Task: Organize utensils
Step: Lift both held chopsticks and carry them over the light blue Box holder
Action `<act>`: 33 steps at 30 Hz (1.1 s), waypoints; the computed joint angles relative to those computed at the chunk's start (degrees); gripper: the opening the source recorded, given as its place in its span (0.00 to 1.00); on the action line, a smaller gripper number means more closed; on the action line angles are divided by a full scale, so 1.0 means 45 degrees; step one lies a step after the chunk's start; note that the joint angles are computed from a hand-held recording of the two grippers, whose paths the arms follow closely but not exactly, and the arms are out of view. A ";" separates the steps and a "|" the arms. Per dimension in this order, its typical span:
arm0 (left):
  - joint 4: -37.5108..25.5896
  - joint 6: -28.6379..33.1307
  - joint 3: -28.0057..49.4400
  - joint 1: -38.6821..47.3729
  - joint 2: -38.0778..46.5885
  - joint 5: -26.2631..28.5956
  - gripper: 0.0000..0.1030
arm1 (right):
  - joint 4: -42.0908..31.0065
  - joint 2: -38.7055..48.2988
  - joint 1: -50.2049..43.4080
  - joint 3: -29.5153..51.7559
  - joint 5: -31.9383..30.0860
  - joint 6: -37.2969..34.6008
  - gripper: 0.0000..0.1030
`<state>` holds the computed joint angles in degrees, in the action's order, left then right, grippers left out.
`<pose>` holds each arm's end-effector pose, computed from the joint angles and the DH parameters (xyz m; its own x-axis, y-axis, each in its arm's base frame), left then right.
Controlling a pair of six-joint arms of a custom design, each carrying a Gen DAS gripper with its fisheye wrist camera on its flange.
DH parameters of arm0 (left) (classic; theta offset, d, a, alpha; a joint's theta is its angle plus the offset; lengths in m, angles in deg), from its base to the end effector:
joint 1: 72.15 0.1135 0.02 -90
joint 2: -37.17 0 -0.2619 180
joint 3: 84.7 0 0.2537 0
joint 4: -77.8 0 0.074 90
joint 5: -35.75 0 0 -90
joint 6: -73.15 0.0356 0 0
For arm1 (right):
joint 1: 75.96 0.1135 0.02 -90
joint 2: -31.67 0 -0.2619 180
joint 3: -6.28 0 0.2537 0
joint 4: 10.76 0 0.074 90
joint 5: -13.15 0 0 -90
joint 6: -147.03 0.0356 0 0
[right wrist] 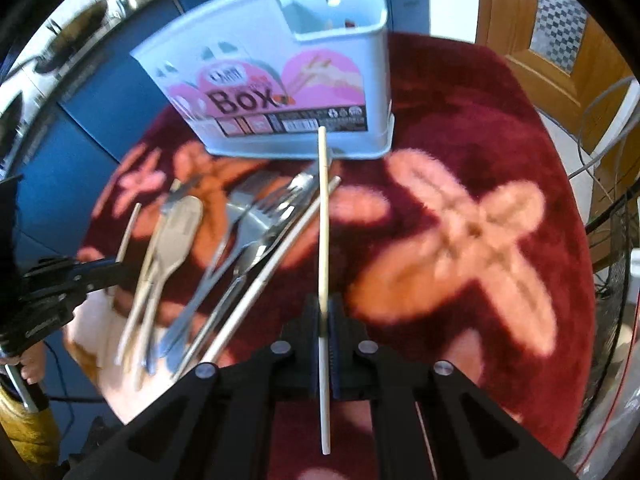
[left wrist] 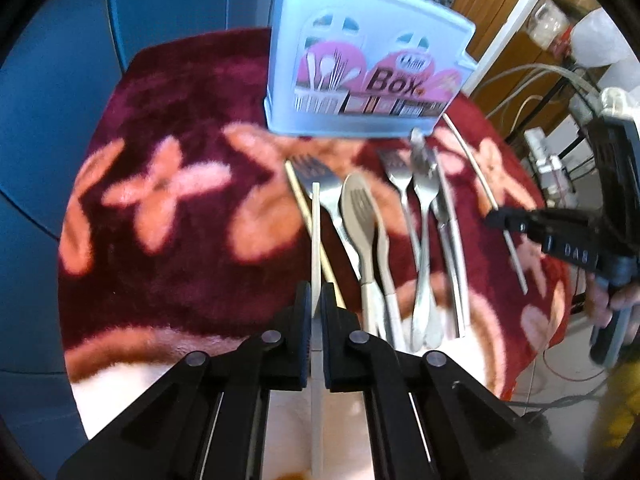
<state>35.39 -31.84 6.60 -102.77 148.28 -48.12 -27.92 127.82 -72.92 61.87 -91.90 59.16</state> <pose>0.3457 -0.2090 0.1751 -0.8775 0.2205 -0.4258 0.3336 0.9186 -0.2118 0.2978 0.0251 0.1173 -0.8507 -0.0092 -0.5255 -0.1582 0.9580 0.2392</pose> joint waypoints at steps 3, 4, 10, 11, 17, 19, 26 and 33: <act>0.0801 -0.0291 -0.0492 -0.0078 -0.0641 -0.0158 0.02 | 0.1819 -0.1006 -0.0180 -0.1473 -0.0404 0.0373 0.06; 0.1110 -0.0321 -0.0693 -0.0110 -0.0780 -0.0303 0.03 | 0.2348 -0.1410 -0.0295 -0.1878 -0.0639 0.0506 0.06; 0.3067 -0.0672 -0.1491 -0.0189 -0.1852 -0.0793 0.03 | 0.4961 -0.2900 -0.0556 -0.3296 -0.1177 0.1550 0.06; 0.3458 -0.0721 -0.1546 -0.0199 -0.1982 -0.0910 0.03 | 0.5518 -0.3048 -0.0612 -0.3466 -0.1211 0.1743 0.06; 0.4682 -0.0959 -0.0843 -0.0210 -0.1947 -0.1555 0.02 | 0.7380 -0.2994 -0.0628 -0.3365 -0.1108 0.2379 0.06; 0.4766 -0.1000 -0.0408 -0.0141 -0.1814 -0.1629 0.02 | 0.7757 -0.2845 -0.0630 -0.3231 -0.1000 0.2375 0.06; 0.4723 -0.0691 0.2048 -0.0114 -0.0910 -0.2326 0.02 | 0.8286 -0.2090 -0.0473 -0.1955 -0.0784 0.2438 0.06; 0.5171 0.0357 0.4320 -0.0209 0.0400 -0.3374 0.02 | 0.9020 -0.1063 -0.0371 -0.0615 -0.0384 0.2613 0.06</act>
<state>58.66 -30.23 26.04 -103.71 150.09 -63.30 12.67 123.04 -74.58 59.10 -93.63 70.92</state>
